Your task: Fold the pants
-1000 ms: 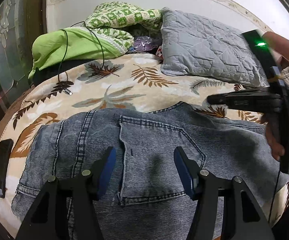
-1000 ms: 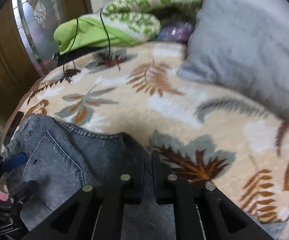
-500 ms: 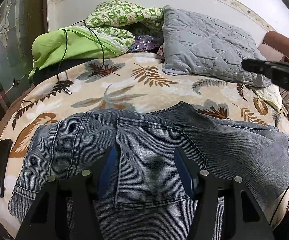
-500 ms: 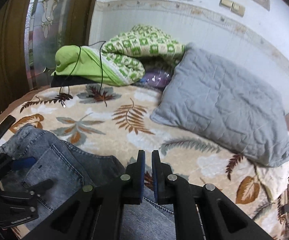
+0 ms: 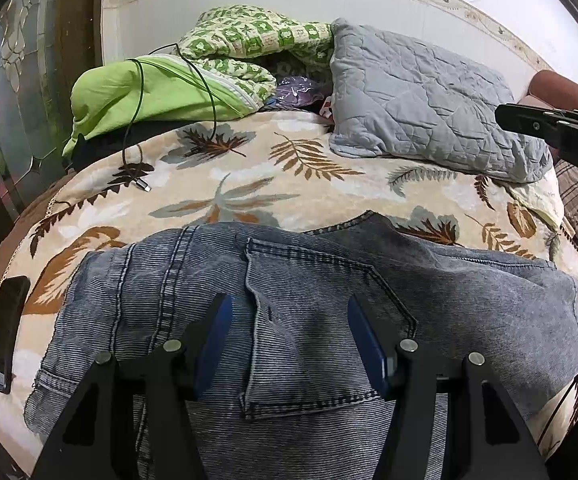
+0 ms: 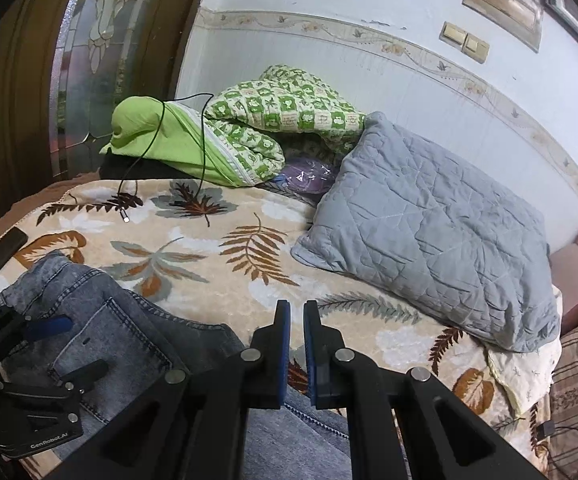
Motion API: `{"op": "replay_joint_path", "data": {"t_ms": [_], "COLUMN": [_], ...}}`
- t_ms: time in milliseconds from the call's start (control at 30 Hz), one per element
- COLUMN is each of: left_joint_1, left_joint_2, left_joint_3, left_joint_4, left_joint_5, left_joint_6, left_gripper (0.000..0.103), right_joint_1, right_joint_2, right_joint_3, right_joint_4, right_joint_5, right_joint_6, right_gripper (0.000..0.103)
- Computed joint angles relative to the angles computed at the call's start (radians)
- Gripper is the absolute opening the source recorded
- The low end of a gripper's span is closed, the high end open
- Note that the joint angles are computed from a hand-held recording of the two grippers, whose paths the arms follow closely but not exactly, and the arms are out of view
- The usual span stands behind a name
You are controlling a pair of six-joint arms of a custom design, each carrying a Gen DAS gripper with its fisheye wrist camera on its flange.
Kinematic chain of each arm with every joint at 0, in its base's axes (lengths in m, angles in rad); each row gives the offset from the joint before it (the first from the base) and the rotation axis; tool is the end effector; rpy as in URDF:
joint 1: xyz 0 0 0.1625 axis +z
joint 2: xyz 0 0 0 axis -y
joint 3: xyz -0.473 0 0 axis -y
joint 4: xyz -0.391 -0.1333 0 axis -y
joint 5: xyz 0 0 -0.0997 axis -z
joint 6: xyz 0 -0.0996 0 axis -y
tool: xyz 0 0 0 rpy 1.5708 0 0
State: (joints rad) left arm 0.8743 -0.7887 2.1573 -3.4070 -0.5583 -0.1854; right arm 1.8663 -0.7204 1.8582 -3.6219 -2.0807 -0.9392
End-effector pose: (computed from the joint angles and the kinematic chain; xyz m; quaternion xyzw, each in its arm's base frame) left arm -0.1695 -0.5422 0.1129 0.1064 0.8515 -0.3846 0.3401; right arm 0.2701 -0.5965 0.1454 0.4121 -0.7726 0.3332 0.3497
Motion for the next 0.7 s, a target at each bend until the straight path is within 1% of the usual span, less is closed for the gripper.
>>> {"op": "replay_joint_path", "data": {"t_ms": [67,100,133,200,233,267,300,333,367,400,433,467,500,533,567,600,633,667,700], "left_joint_1": [-0.001,-0.001,-0.001,-0.001,-0.001,-0.001,0.000,0.001,0.001,0.001,0.001,0.002,0.003,0.004,0.004,0.004,0.004,0.004,0.002], "left_joint_2": [-0.001,-0.002,-0.004,-0.007,-0.008,-0.009,-0.011,-0.013,-0.013,-0.013,-0.014,-0.015,-0.016,-0.017,-0.017,-0.018,-0.019,-0.019,-0.020], "left_joint_3": [0.002,0.003,0.004,0.007,0.008,0.008,0.010,0.011,0.012,0.012,0.012,0.012,0.012,0.012,0.012,0.013,0.012,0.012,0.012], "left_joint_4": [-0.004,-0.005,-0.005,-0.007,-0.007,-0.006,-0.007,-0.007,-0.007,-0.007,-0.008,-0.009,-0.010,-0.010,-0.009,-0.009,-0.006,-0.005,-0.003], "left_joint_5": [0.001,0.002,0.000,-0.002,-0.001,-0.002,-0.003,-0.004,-0.004,-0.004,-0.005,-0.007,-0.009,-0.009,-0.008,-0.009,-0.009,-0.010,-0.008], "left_joint_6": [0.001,0.001,-0.001,-0.003,-0.004,-0.005,-0.005,-0.004,-0.004,-0.004,-0.005,-0.005,-0.005,-0.003,-0.004,-0.004,-0.005,-0.004,-0.001], "left_gripper": [0.061,0.061,0.061,0.061,0.061,0.061,0.061,0.061,0.061,0.061,0.061,0.061,0.061,0.061,0.061,0.061,0.061,0.061,0.061], "right_joint_1": [0.001,-0.001,-0.008,-0.032,-0.055,-0.072,-0.099,-0.127,-0.158,-0.183,-0.214,-0.242,-0.267,-0.289,-0.302,-0.307,-0.299,-0.288,-0.272], "right_joint_2": [0.000,-0.004,-0.019,-0.058,-0.082,-0.096,-0.114,-0.133,-0.150,-0.160,-0.176,-0.188,-0.199,-0.204,-0.197,-0.193,-0.189,-0.186,-0.176], "right_joint_3": [0.000,0.001,0.000,-0.007,-0.015,-0.022,-0.030,-0.036,-0.041,-0.036,-0.015,0.010,0.041,0.069,0.093,0.103,0.101,0.088,0.057], "right_joint_4": [0.002,0.015,0.070,0.214,0.306,0.363,0.436,0.507,0.562,0.576,0.561,0.529,0.479,0.420,0.330,0.269,0.250,0.273,0.337], "right_joint_5": [0.003,0.009,0.030,0.090,0.147,0.188,0.259,0.337,0.422,0.496,0.601,0.705,0.810,0.897,0.942,0.944,0.906,0.855,0.773], "right_joint_6": [-0.003,0.010,0.046,0.152,0.209,0.250,0.302,0.348,0.388,0.398,0.390,0.373,0.360,0.355,0.371,0.377,0.378,0.373,0.374], "right_gripper": [0.008,0.008,0.008,0.008,0.008,0.008,0.008,0.011,0.028,0.046,0.092,0.103,0.103,0.103,0.103,0.103,0.103,0.103,0.103]}}
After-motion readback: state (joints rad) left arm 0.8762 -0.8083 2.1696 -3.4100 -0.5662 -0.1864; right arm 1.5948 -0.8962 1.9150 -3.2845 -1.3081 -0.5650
